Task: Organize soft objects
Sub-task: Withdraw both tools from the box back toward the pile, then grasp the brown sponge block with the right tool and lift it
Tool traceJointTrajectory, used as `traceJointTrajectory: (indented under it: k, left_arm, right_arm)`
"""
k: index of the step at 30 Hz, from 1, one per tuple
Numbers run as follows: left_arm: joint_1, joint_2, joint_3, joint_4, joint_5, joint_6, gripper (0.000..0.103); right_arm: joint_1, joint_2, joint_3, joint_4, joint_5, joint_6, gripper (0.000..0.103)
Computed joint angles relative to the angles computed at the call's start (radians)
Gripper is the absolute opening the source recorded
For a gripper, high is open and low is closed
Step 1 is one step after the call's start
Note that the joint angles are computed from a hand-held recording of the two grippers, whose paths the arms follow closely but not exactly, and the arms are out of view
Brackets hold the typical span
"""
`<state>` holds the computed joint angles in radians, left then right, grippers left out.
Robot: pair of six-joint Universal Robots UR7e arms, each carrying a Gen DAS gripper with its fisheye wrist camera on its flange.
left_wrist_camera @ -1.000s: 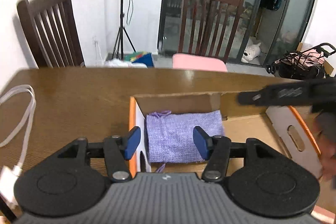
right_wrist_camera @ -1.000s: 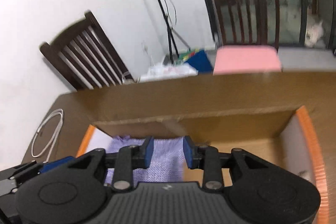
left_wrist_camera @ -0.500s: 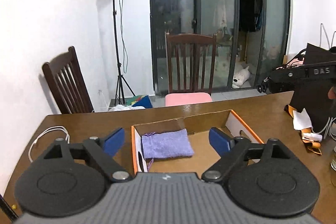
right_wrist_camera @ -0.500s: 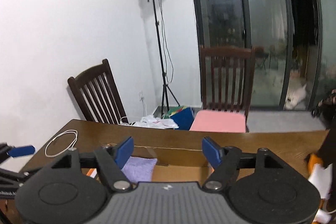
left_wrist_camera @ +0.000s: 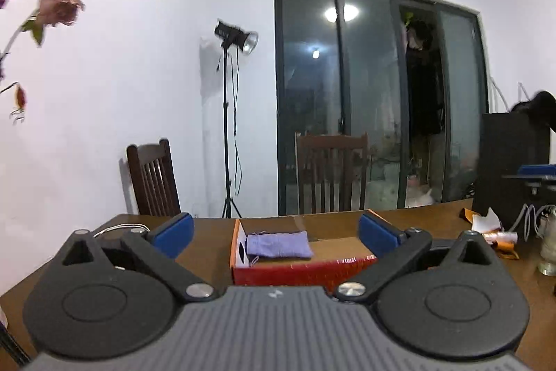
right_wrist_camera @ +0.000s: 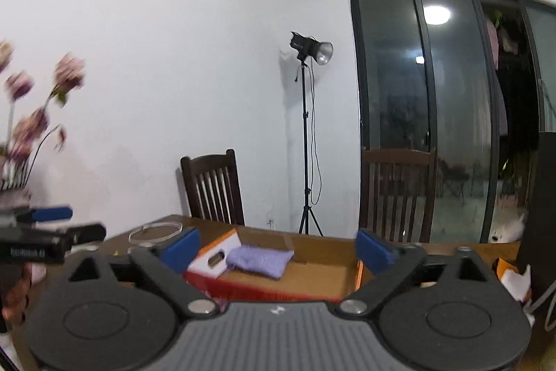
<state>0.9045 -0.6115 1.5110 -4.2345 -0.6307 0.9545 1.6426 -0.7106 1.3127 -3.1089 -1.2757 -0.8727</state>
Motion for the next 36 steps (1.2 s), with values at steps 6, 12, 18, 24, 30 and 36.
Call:
traceJointTrajectory:
  k: [6,12,18,24,30,36]
  left_arm:
    - [-0.025,0.07,0.066,-0.19,0.107,0.071,0.103]
    - [-0.014,0.081,0.106,0.009,0.159,-0.165,0.103]
    - [0.045,0.109,0.012,0.25,0.07,-0.37,0.103]
    - [0.081,0.155,-0.103,0.319,-0.014,-0.309,0.103]
    - [0.127,0.163,-0.295,0.647,-0.059,-0.421,0.103]
    - [0.161,0.166,-0.375,0.774,-0.071,-0.555,0.103]
  right_arm:
    - [-0.068,-0.029,0.237,-0.213,-0.049,-0.093,0.103]
    - [-0.11,-0.064,0.297,-0.03,-0.104,-0.076,0.101]
    - [-0.102,-0.011,0.221,-0.025,-0.116,-0.047,0.093]
    - [-0.079,0.084,0.059,-0.02,-0.186,0.019,0.084]
    - [-0.053,0.219,-0.212,0.142,-0.243,0.081,0.077]
    - [-0.028,0.393,-0.526,0.305,-0.323,0.142,0.056]
